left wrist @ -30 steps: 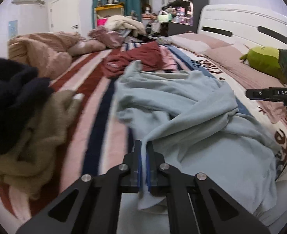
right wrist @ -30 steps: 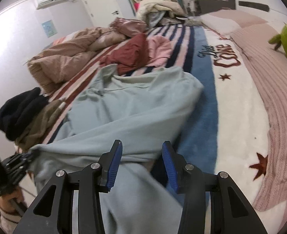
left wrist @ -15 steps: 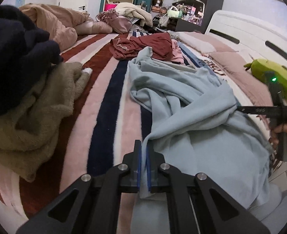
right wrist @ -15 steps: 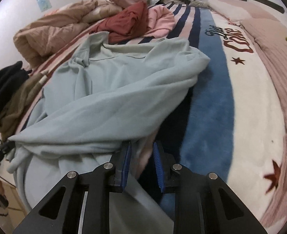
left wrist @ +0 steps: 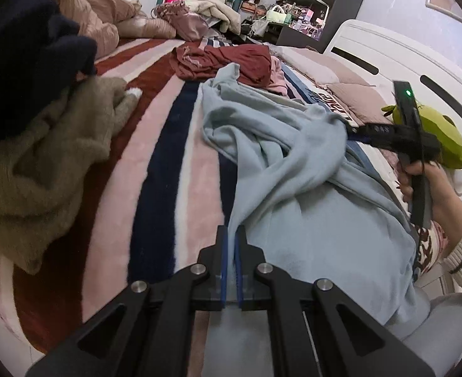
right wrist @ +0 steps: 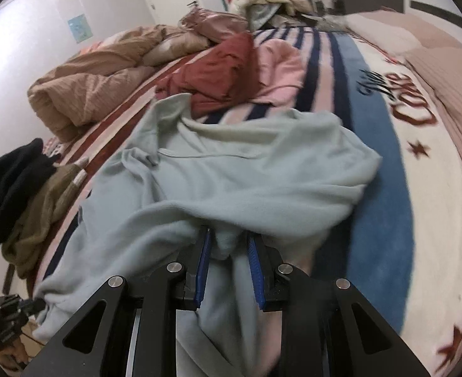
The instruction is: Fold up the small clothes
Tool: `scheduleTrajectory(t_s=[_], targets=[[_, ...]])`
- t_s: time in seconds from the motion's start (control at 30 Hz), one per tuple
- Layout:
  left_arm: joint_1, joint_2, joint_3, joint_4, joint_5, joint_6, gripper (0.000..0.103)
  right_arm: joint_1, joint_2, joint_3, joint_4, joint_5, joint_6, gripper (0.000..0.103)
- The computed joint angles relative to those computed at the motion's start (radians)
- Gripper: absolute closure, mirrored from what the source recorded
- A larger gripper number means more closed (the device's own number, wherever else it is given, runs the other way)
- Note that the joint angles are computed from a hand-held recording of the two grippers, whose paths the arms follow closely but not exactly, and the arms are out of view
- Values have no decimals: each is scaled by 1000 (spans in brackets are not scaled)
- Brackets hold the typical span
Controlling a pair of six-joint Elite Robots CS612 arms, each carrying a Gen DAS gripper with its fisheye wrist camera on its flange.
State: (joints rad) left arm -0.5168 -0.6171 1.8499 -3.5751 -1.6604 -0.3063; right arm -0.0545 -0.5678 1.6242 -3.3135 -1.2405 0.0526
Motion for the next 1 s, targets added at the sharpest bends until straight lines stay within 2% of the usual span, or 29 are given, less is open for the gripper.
scheduleTrajectory(t_s=[0.1, 0.17, 0.23, 0.33, 0.4, 0.43, 0.57, 0.67, 0.73, 0.77, 0.9, 1.0], targets=[[2, -1, 1, 16, -2, 6, 101, 11, 14, -41, 41, -6, -14, 83], [4, -2, 2, 21, -10, 8, 101, 15, 22, -73, 122, 1, -21, 83], [6, -3, 2, 26, -17, 10, 100, 15, 21, -75, 133, 3, -31, 83], [9, -3, -2, 33, -22, 13, 100, -4, -1, -40, 76, 40, -28, 80], [10, -3, -4, 37, -22, 14, 100, -24, -20, -8, 3, 46, 2, 68], [10, -3, -5, 36, -20, 15, 100, -32, -28, 4, -14, 45, 12, 66], [11, -2, -7, 31, -19, 11, 100, -53, -52, 28, 33, -43, 24, 66], [12, -1, -8, 31, -21, 10, 100, -67, -36, 16, 97, -50, 65, 65], [13, -1, -8, 30, -26, 9, 100, -70, -15, -6, 160, -53, 73, 66], [14, 0, -9, 30, -26, 8, 100, -66, -4, -19, 181, -71, 73, 70], [17, 0, -9, 26, -26, 2, 100, -59, 14, -37, 111, -69, 90, 87], [18, -2, -9, 38, -34, 8, 101, -47, 22, -65, 94, -112, 97, 88]])
